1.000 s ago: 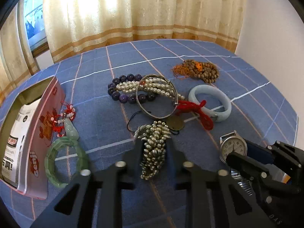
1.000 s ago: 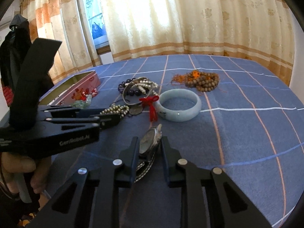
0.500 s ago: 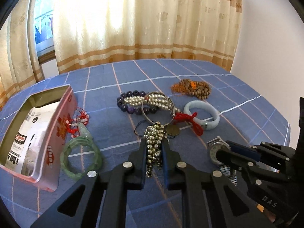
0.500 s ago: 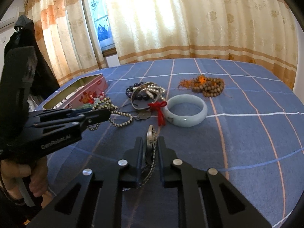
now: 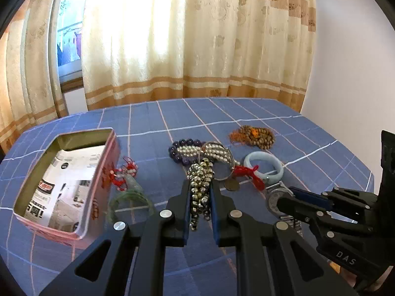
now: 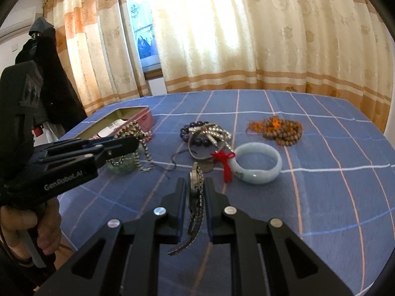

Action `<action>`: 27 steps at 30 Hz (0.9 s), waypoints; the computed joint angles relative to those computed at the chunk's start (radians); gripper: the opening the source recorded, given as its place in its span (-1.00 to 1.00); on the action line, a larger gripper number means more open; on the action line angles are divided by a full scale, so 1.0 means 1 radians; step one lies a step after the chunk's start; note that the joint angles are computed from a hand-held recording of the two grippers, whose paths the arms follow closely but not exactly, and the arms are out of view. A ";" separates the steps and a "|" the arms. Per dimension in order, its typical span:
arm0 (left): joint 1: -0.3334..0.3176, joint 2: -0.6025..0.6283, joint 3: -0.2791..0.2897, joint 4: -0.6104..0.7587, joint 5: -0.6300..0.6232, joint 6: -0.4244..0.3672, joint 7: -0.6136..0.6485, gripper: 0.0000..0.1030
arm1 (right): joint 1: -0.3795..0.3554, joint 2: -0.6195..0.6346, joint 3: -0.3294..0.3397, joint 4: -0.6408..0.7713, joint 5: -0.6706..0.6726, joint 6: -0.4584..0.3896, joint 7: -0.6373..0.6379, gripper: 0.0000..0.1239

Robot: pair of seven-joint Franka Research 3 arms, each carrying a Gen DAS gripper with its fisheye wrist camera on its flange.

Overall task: Organize jewelry
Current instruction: 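Carry the bead chain in the left tool while the right tool carries the watch over the tin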

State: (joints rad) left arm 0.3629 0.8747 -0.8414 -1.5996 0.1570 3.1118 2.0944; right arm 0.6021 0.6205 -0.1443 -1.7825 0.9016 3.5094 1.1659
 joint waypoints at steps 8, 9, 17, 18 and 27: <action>0.046 -0.002 -0.036 -0.021 0.029 0.034 -0.011 -0.73 | 0.004 0.009 -0.007 0.036 -0.027 -0.012 -0.007 -0.73; 0.045 -0.002 -0.033 -0.019 0.034 0.038 -0.016 -0.73 | 0.009 0.012 -0.014 0.042 -0.026 -0.018 -0.010 -0.73; 0.067 -0.001 -0.037 -0.006 0.071 0.060 -0.058 -0.73 | 0.035 0.032 -0.051 0.090 -0.075 -0.062 0.015 -0.73; 0.062 -0.003 -0.027 0.002 0.074 0.062 -0.068 -0.73 | 0.035 0.033 -0.052 0.095 -0.086 -0.065 0.021 -0.73; 0.035 0.003 0.014 0.068 0.094 0.061 -0.108 -0.73 | 0.064 0.071 -0.113 0.179 -0.194 -0.120 0.082 -0.73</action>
